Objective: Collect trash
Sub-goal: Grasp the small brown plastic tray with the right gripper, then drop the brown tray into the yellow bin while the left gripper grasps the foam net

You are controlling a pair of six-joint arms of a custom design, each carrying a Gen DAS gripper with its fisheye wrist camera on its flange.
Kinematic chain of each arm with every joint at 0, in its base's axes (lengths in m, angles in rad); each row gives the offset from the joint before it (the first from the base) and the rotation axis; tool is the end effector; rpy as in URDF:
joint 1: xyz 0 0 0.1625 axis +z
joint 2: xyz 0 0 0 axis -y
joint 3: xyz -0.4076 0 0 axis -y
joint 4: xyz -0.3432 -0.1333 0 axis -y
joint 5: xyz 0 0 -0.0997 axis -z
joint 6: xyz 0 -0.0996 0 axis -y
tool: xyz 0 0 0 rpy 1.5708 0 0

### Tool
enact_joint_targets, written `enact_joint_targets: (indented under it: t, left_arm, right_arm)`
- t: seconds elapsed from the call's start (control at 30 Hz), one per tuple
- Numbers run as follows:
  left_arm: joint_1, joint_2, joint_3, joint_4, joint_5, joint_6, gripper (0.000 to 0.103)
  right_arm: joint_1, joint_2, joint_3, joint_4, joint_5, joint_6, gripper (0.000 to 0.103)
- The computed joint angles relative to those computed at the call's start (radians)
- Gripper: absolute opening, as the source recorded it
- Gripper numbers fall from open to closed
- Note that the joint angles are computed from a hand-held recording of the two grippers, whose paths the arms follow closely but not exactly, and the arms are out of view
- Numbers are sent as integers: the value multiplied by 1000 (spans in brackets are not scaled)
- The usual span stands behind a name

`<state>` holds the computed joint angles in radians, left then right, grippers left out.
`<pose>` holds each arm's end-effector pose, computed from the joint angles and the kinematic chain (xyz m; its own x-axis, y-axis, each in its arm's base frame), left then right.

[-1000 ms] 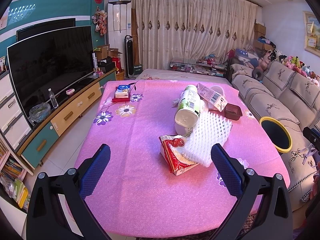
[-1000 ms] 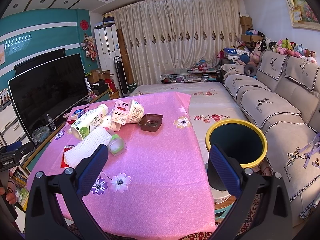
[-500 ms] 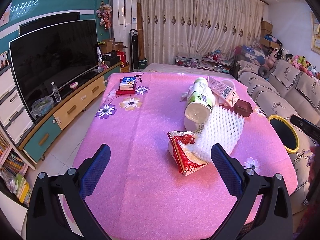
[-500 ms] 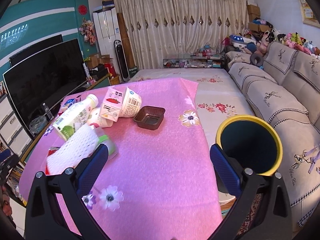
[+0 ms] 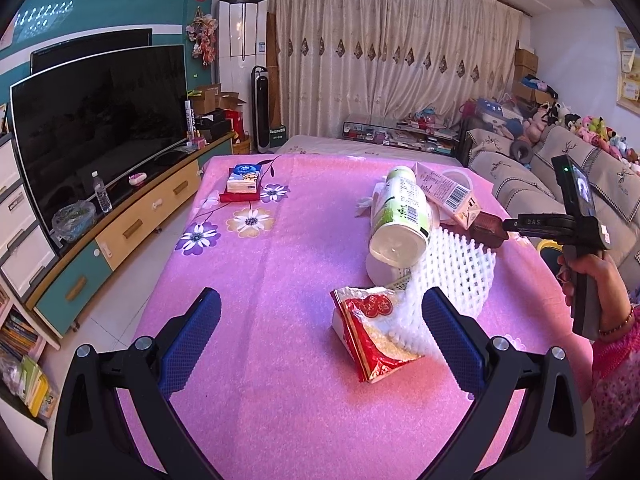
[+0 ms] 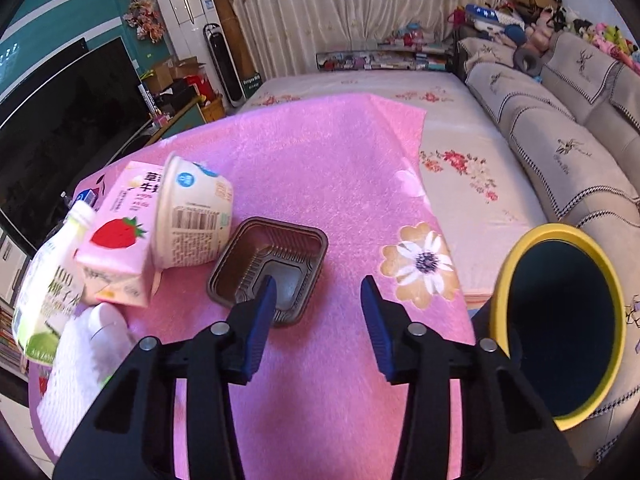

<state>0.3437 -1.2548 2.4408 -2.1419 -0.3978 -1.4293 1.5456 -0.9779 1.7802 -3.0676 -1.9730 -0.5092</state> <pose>-0.2204 -0.3180 0.1428 -0.7092 -0.1958 -0.6773 0.4749 0.5773 -0.6642 0.0791 -0.6037 0.2472 -0.8071 -0.1355 0.5746 -0.4285 0.8041 -0.4122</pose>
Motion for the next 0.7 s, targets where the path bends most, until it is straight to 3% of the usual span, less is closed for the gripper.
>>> enact_joint_targets:
  t: [0.27, 0.33, 0.4, 0.7]
  left_arm:
    - [72, 75, 4, -278, 0, 203, 99]
    - [87, 102, 4, -361, -5, 267, 99]
    - [100, 123, -3, -405, -5, 305, 99]
    - [129, 207, -22, -637, -10, 484, 99]
  right_arm:
    - [-8, 64, -96, 95, -23, 35, 20]
    - [-14, 61, -100, 109, -10, 44, 9]
    - [-26, 48, -94, 108, 16, 51, 5]
    - [-88, -97, -21, 72, 115, 52, 4]
